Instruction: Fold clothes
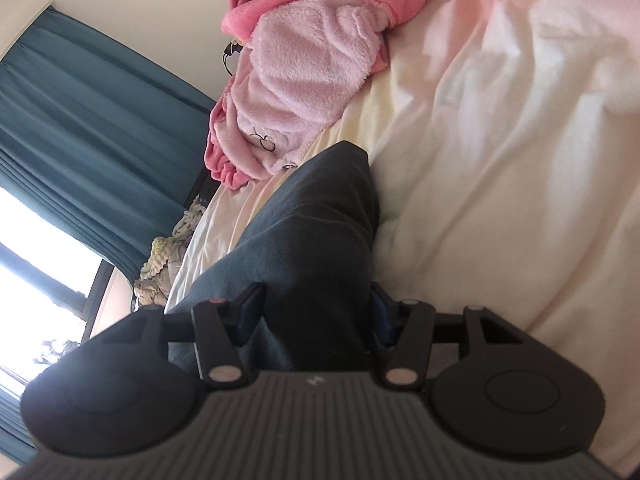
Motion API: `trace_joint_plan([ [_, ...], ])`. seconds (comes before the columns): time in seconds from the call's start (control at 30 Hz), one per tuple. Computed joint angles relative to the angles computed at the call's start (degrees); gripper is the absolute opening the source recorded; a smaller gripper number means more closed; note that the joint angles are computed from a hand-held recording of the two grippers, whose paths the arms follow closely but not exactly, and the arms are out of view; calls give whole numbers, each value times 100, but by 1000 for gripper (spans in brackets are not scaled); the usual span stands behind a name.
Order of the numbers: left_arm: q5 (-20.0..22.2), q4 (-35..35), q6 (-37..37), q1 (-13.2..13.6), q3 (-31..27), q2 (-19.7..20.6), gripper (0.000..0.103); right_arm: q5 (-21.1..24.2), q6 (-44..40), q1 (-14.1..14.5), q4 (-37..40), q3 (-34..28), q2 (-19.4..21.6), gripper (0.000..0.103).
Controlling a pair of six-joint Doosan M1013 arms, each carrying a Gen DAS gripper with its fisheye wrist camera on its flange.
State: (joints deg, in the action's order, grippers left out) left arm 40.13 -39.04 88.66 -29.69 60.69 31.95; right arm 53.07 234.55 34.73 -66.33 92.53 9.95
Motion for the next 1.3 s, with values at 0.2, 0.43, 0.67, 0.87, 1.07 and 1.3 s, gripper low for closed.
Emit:
trace_joint_plan([
  [0.2,-385,1390,198,-17,418,-593,103,1247,-760,272,-153,-378,76,66],
  [0.43,-1038,2870,-267,23,1167,-1509,103,1428,-1927,639,-897,-866,240,67],
  [0.67,-1236,4658,-1716,269,1753,-2431,103,384,-3138,980,-1189,-1505,441,67],
  [0.87,-1397,6999,-3559,342,2435,-3179,103,-237,-4213,1354,-1048,-2055,703,67],
  [1.07,-1245,8226,-4411,323,2979,-3627,103,-401,-5055,1690,-920,-2572,985,67],
  [1.3,-1714,8520,-5074,505,3472,-3731,103,-509,-5615,1923,-1025,-2705,1129,70],
])
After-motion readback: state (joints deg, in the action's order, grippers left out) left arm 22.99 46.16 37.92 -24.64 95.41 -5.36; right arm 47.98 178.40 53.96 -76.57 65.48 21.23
